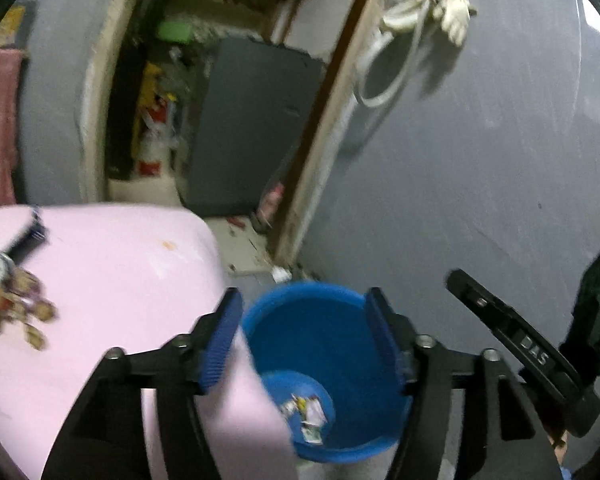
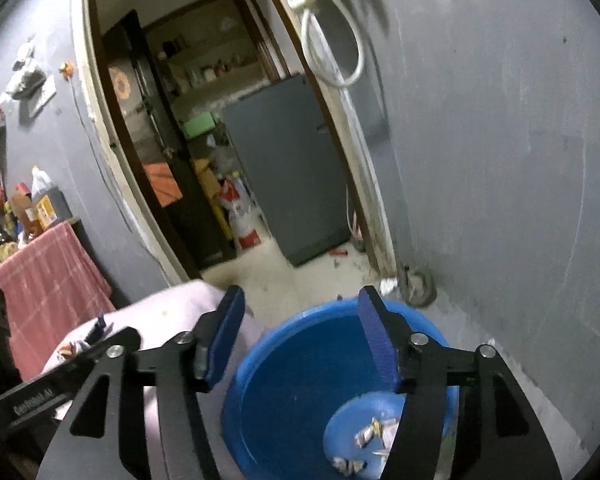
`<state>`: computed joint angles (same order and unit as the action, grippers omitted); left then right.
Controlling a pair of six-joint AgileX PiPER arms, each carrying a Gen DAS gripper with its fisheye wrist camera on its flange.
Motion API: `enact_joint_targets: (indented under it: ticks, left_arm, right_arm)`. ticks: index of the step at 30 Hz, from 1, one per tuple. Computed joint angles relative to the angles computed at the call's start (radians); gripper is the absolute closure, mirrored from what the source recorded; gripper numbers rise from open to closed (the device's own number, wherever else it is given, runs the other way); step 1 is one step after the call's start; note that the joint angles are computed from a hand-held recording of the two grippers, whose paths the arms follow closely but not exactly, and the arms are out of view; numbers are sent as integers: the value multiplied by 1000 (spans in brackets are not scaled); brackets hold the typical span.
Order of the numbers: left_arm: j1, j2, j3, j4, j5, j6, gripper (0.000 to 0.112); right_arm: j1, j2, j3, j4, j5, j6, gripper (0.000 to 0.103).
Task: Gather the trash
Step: 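Return both open tools to the trash pile on the table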
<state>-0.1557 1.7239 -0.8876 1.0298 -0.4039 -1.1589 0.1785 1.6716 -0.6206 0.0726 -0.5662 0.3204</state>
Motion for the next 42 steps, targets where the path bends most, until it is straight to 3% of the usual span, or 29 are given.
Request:
enact_joint_targets:
  ticks: [2, 5, 7, 8, 9, 15, 24, 31, 35, 42]
  left_arm:
    - [34, -44, 29, -48, -3, 54, 31]
    - [73, -101, 67, -145, 11, 165, 20]
    - [107, -144, 114, -284, 0, 308, 15]
    - [122, -159, 130, -329, -10, 351, 14]
    - [146, -175, 150, -360, -28, 383, 13]
    - [257, -254, 219, -411, -51, 474, 11]
    - [474, -328, 297, -318, -156, 489, 11]
    - [634, -301, 335, -282, -251, 591, 11]
    - [709, -246, 333, -235, -289, 608, 11]
    - [772, -135, 287, -139, -288, 590, 11]
  right_arm:
    - [39, -17, 10, 89, -33, -87, 27]
    - [109, -37, 38, 185, -122, -187, 19]
    - [145, -38, 42, 212, -162, -221, 12]
    - [164, -37, 45, 216, -186, -229, 3]
    - [178, -33, 44, 213, -205, -229, 0]
    - [287, -14, 45, 245, -337, -237, 0]
    - [436, 36, -28, 314, -415, -362, 0]
    - [518, 108, -135, 356, -332, -462, 0]
    - [551, 156, -222, 390, -233, -529, 0]
    - [589, 252, -387, 525, -41, -748, 0]
